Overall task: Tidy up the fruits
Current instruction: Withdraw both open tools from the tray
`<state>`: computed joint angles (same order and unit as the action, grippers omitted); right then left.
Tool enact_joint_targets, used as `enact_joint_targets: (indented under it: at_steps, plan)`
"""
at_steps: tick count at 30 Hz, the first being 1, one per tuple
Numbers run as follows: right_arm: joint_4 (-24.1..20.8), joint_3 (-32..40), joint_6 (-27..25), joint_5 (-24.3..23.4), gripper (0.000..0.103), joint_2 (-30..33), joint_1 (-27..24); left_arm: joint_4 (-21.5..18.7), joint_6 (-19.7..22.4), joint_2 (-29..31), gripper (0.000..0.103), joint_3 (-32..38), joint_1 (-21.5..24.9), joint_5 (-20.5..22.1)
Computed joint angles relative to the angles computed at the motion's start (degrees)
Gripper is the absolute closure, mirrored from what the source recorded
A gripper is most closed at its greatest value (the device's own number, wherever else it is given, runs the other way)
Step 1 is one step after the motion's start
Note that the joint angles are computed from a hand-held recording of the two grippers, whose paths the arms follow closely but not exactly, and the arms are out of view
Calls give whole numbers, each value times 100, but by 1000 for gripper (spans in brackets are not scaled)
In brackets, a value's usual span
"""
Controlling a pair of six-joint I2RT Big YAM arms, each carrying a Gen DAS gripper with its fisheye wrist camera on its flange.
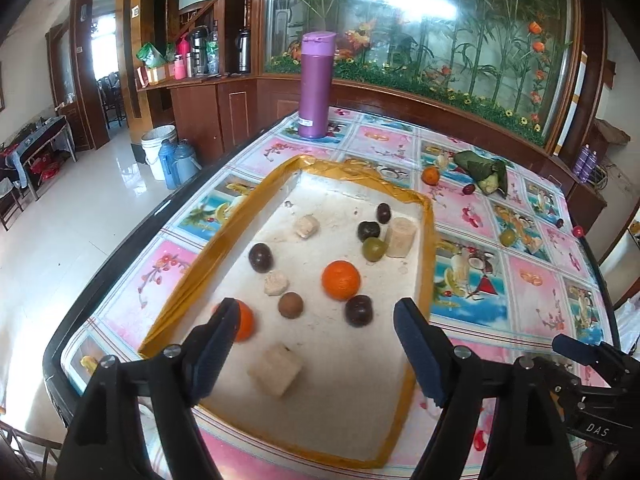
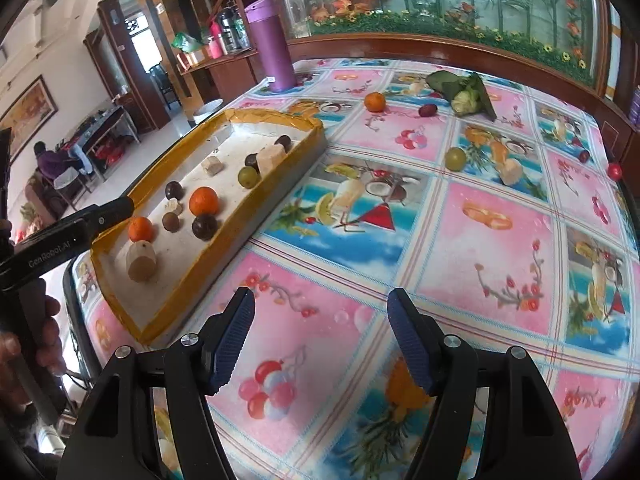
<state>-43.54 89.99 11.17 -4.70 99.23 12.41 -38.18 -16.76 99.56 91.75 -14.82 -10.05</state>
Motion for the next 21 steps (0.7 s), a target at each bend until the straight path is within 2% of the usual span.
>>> enact_joint_targets:
  at_steps: [4, 10, 21]
  plan:
    - [102, -360, 136, 21, 34, -301, -162, -34, 39, 61, 21, 102, -254, 179]
    - [237, -893, 259, 116, 34, -752, -466, -309, 181, 343, 21, 471, -666, 394]
    - [339, -1404, 349, 103, 34, -1124, -980, -486, 104, 633, 21, 932, -1028, 286]
